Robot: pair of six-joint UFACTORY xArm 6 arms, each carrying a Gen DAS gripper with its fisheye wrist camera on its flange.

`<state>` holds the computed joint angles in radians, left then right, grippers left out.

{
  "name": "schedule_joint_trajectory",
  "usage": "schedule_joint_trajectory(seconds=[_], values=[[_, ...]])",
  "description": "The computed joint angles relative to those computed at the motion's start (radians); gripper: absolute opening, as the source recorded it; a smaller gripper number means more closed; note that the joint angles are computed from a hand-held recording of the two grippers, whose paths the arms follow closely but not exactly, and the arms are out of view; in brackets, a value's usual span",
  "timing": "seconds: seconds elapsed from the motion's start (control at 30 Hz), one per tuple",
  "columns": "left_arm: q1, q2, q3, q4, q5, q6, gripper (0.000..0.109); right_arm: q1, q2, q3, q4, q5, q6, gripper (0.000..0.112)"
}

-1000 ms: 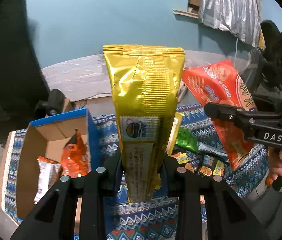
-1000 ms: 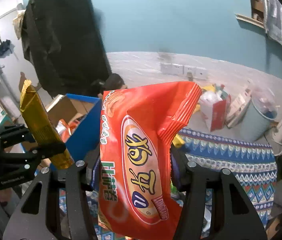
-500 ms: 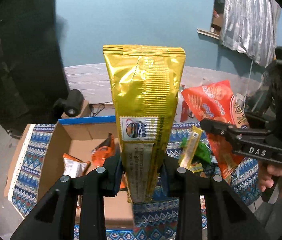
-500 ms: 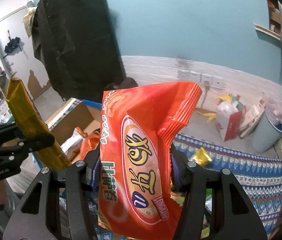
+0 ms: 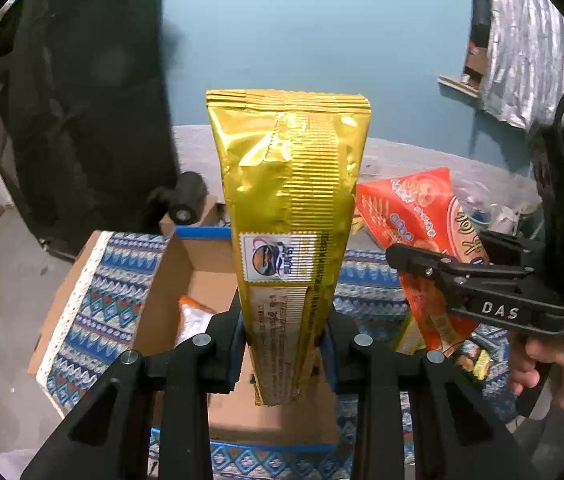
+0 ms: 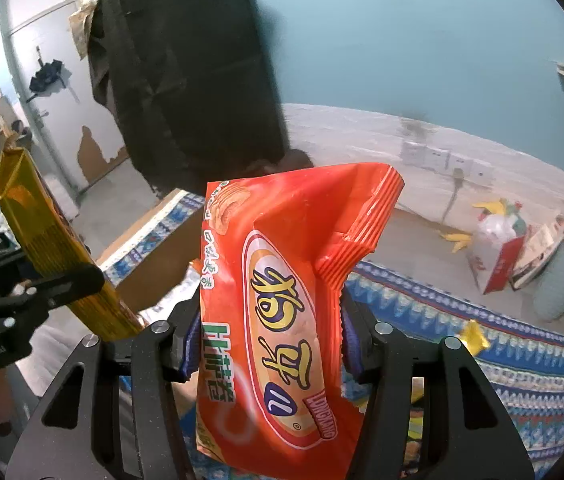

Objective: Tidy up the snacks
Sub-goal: 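Carry the gold bar and red bag over the cardboard box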

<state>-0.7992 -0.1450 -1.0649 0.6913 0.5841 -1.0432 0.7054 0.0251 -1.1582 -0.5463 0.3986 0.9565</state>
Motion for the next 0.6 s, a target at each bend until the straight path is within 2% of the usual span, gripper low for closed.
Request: schedule_joint_trajectory(seconds=[0.27, 0.4, 0.6], values=[[0.067, -0.023, 0.075, -0.041, -0.014, 0.006, 0.032, 0.026, 0.145, -0.14, 0.096, 0.006, -0.093, 0.055], [0.084, -0.013, 0.082, -0.059, 0.018, 0.016, 0.032, 0.041, 0.214, -0.208, 0.148, 0.025, -0.137, 0.055], [0.107, -0.006, 0.1, -0.109, 0.016, 0.056, 0.032, 0.053, 0.3, -0.289, 0.216, 0.04, -0.203, 0.055]])
